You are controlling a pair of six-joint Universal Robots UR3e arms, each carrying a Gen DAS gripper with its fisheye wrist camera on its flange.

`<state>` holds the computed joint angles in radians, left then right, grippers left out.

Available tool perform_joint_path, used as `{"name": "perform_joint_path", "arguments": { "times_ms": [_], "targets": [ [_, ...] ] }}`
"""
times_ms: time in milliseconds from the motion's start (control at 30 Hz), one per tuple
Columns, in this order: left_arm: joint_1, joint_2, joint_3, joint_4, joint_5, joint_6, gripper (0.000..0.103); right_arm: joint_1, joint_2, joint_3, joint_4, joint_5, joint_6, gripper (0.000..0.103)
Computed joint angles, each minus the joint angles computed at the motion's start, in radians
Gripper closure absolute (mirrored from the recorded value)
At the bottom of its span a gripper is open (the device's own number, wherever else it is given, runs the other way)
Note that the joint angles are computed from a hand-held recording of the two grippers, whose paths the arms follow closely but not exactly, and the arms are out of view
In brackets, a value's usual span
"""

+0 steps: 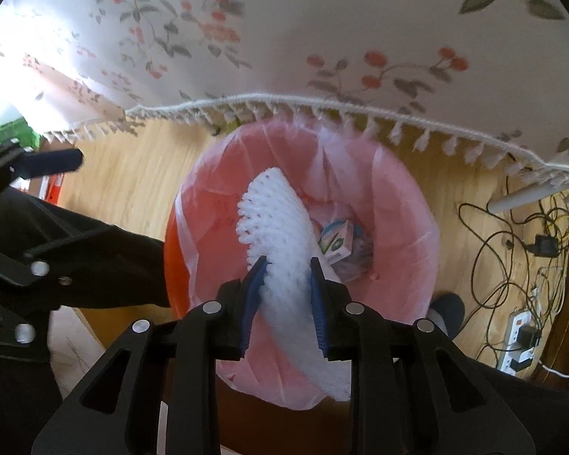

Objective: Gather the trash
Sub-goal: 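Open the left tool to drop the bottle while the right tool drops the netting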

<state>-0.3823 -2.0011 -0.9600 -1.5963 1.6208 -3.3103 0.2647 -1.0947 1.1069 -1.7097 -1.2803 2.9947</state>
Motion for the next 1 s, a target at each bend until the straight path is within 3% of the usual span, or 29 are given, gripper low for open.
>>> {"name": "perform_joint_path", "arguments": {
  "times_ms": [300,467,533,633,700,800,900,1000],
  "targets": [
    [0.011,0.01,-0.017,-0.001,0.007,-0.007,0.014,0.019,0.075,0.006,-0.033,-0.003,0.008,0.066],
    [0.011,0.007,-0.008,-0.008,0.013,-0.015,0.013,0.014,0.086,0.007,-0.034,0.005,0.013,0.048],
    [0.01,0.001,0.004,-0.014,0.017,-0.019,0.013,0.007,0.082,0.016,-0.035,0.019,0.013,0.046],
    [0.01,-0.002,0.01,-0.015,0.02,-0.021,0.013,0.003,0.073,0.023,-0.039,0.021,0.019,0.026],
    [0.008,-0.001,0.01,-0.014,0.025,-0.028,0.013,0.007,0.072,0.023,-0.042,0.02,0.021,0.024],
    [0.012,0.017,-0.01,-0.001,0.022,-0.048,0.013,0.008,0.057,0.029,-0.037,0.008,0.026,0.014],
    [0.032,0.064,-0.049,0.025,-0.008,-0.074,0.013,0.026,0.019,0.032,-0.05,-0.086,0.037,0.012],
    [0.006,0.106,-0.028,0.041,0.06,-0.093,0.013,0.038,-0.073,0.053,-0.075,-0.163,0.014,0.012]
  ]
}}
